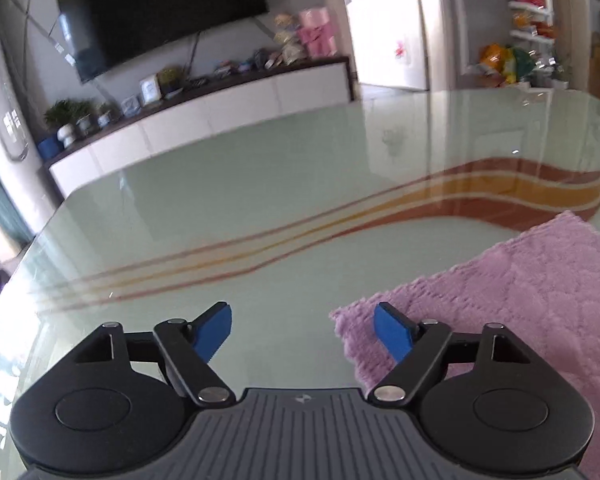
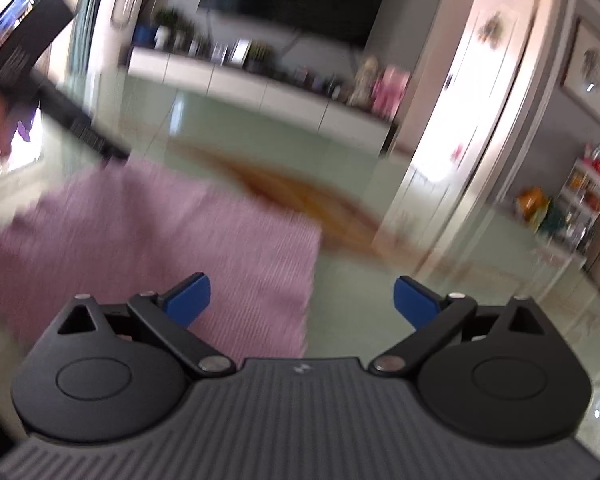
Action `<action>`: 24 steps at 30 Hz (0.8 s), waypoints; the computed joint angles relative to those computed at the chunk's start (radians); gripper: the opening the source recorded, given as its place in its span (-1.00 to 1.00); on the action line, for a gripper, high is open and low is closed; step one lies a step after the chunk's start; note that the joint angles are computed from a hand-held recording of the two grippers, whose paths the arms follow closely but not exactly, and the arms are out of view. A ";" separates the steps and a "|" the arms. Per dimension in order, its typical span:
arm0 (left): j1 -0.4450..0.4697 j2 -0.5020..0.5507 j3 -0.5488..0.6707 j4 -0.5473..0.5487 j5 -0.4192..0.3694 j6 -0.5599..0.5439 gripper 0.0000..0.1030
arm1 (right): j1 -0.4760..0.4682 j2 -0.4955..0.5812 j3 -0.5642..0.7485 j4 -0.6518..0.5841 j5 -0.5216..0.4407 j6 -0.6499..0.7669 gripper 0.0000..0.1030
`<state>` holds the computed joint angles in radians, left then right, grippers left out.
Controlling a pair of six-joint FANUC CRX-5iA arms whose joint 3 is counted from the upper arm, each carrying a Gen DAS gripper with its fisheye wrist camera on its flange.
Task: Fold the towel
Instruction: 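Move both open tools back over the flat pink towel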
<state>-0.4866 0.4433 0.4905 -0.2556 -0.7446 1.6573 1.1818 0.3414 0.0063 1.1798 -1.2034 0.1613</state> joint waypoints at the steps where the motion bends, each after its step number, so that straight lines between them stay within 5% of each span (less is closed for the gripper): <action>1: 0.004 0.000 -0.004 0.014 0.002 -0.008 0.58 | -0.024 0.028 0.056 -0.037 0.009 0.069 1.00; 7: 0.015 0.012 -0.016 0.077 -0.007 -0.068 0.61 | -0.120 0.097 0.174 -0.128 0.110 0.146 1.00; 9: 0.027 0.000 -0.055 0.091 0.033 -0.068 0.72 | -0.131 0.148 0.251 -0.213 0.053 0.249 1.00; 19: 0.062 0.036 -0.052 0.187 0.083 -0.193 0.83 | -0.137 0.084 0.114 -0.165 0.027 0.093 1.00; 24: 0.037 -0.003 -0.071 0.137 0.083 -0.175 0.62 | -0.103 0.038 0.058 -0.107 0.025 0.030 0.97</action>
